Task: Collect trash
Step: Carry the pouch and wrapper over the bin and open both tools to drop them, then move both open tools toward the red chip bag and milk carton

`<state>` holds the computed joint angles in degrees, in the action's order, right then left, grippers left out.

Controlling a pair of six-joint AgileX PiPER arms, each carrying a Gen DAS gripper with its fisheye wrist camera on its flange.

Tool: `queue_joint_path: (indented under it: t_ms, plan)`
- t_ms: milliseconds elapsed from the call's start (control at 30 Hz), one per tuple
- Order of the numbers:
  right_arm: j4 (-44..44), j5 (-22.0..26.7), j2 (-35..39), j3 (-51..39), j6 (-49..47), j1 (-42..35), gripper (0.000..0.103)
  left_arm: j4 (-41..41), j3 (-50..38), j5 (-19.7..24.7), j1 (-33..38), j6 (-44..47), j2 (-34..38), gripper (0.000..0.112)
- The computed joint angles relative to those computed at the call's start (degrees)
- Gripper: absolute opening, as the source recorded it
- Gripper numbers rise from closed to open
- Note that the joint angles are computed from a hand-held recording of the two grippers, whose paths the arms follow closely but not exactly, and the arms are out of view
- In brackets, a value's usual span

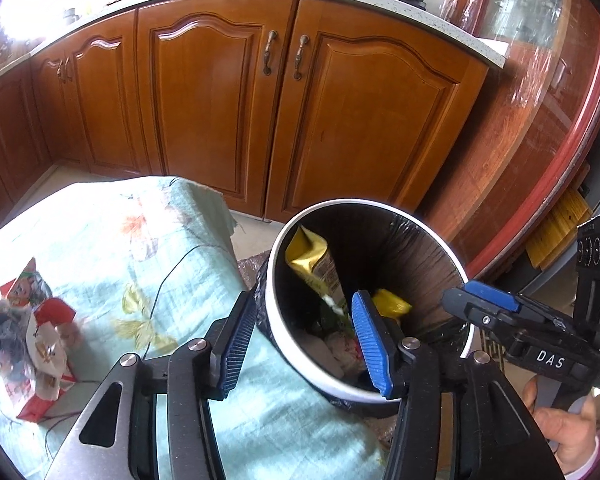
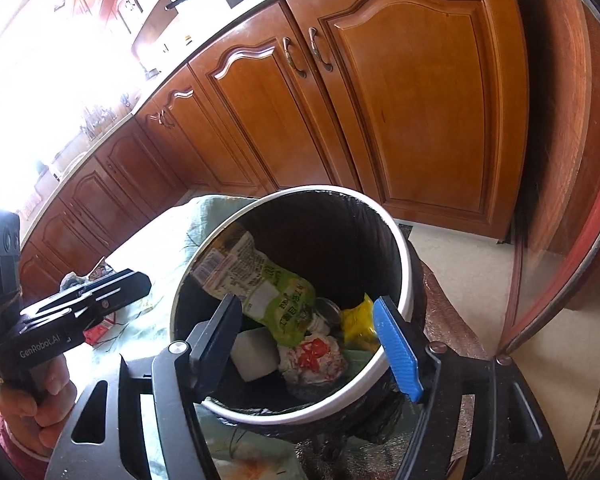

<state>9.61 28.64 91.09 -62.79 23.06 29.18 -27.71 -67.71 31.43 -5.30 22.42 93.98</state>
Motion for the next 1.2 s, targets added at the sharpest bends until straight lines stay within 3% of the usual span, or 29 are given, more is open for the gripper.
queue_joint_path:
  t_ms: [400,833,1033,1200]
  plan:
    - [-11.12,-4.28,-6.03,4.20,16.11,8.79,0.088,-14.26,16.84,2.48,13.15,15.65,-14.69,0.056]
    - [-21.56,-6.26,-3.76,2.91,32.46,20.24,0.090,-21.01,25.73,15.86,38.86,30.79,-25.77,0.058]
    - [-24.02,-5.89,0.98,-1.19,35.32,25.02,0.091,-21.41,25.70,22.50,51.80,35.67,-25.98,0.058]
    - [-19.69,-6.23,4.20,-4.67,30.79,26.48,0.091,-21.69,24.18,25.67,58.44,37.76,-24.66,0.058]
